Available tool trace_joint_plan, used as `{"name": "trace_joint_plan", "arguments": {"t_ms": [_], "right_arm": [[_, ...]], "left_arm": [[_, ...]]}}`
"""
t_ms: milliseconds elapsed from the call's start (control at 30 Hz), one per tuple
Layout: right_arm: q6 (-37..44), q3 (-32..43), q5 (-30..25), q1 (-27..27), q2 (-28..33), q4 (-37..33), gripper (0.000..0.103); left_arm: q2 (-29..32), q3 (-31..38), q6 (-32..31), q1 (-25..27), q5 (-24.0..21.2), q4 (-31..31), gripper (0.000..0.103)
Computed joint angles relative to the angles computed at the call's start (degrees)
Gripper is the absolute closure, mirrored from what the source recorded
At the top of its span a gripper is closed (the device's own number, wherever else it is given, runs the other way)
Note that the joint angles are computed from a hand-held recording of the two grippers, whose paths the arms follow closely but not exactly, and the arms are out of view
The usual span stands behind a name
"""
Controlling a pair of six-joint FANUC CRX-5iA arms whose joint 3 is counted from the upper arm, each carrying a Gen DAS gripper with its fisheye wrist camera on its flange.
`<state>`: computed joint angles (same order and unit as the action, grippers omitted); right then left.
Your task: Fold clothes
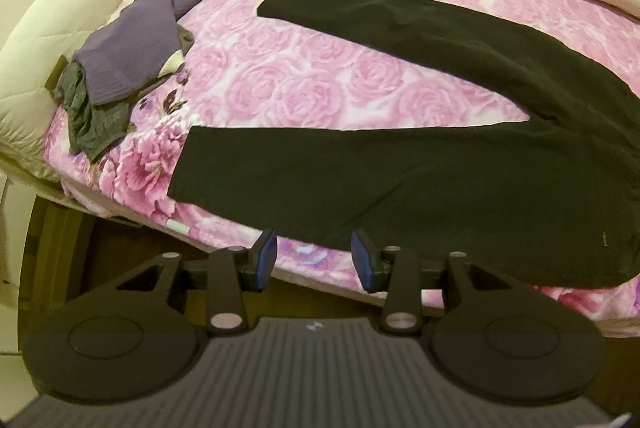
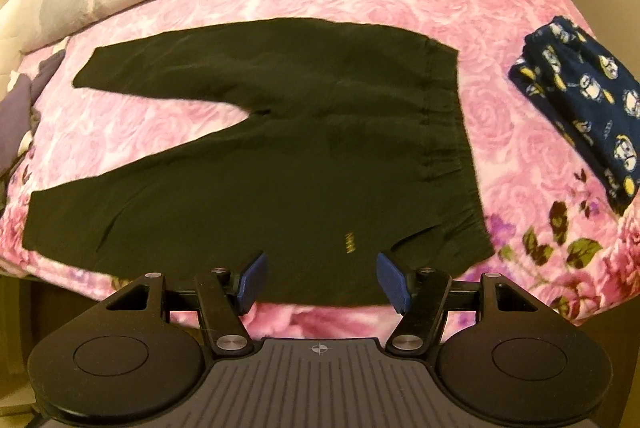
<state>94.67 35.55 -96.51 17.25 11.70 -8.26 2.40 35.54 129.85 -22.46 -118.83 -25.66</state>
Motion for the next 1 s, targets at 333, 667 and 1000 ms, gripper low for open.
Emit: {"name": "trace_joint_plan", "arguments": {"t_ms": [333,667,1000], "right_arm": [[-2.6,3.8,1.2,-0.8,4.8,3.2,0.039],[-7.7,6.4,2.8,0.8,9.0,6.8,0.039],[-9.5,10.2,7.5,1.2,15.5,8.8,0.039]], "left_arm": [[4.4,4.1,-6.6,2.9,4.2,1.7,0.064],[5.6,-1.1,-14.8,11.7,14.9,8.8,0.064],[6.6,-9.2,-28.2,21.1,27.2,15.6,0.064]]}}
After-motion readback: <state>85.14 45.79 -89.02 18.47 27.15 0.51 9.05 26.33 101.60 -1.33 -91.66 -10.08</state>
